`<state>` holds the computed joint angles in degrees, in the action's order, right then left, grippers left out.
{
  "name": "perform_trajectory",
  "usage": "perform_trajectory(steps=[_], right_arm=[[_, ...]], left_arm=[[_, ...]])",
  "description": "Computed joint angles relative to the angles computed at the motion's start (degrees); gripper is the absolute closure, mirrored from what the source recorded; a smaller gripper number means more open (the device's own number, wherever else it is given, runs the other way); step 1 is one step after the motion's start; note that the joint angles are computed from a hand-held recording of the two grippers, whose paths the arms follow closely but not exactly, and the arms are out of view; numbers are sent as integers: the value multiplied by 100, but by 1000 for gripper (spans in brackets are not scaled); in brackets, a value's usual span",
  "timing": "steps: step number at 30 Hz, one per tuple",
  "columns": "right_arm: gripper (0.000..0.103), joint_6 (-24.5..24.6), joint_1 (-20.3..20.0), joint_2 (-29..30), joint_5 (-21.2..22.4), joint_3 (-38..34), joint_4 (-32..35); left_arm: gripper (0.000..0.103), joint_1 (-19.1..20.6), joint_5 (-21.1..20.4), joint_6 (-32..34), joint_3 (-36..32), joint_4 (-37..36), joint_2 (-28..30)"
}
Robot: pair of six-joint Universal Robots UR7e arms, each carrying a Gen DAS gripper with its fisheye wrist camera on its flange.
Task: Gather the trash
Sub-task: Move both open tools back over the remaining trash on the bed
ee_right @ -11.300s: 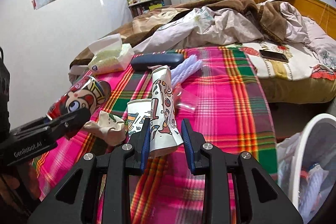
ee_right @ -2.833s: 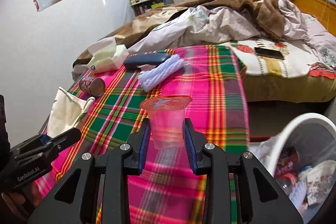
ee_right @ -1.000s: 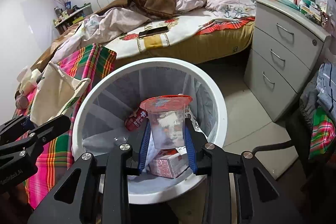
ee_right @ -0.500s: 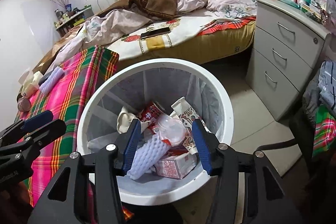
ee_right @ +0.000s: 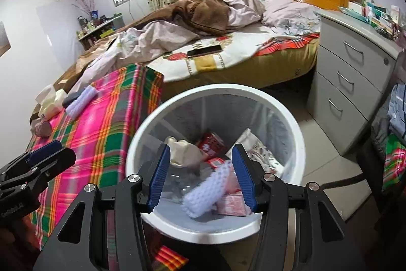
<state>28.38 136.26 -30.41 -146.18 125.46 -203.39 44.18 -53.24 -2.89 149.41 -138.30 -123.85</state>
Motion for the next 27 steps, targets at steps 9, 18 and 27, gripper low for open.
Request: perform_trajectory(steps=[9,18,27], right_arm=[[51,-293,139,241,145,-404,-63],[51,-622,205,536,343,-936,15],[51,-1040,178,898,714,-1618,226]], left_arm=[[36,276,213,211,-152,135,-441],[36,819,334,665,-360,-112,-590],[35,1749,284,1339,-722,-854,-347]])
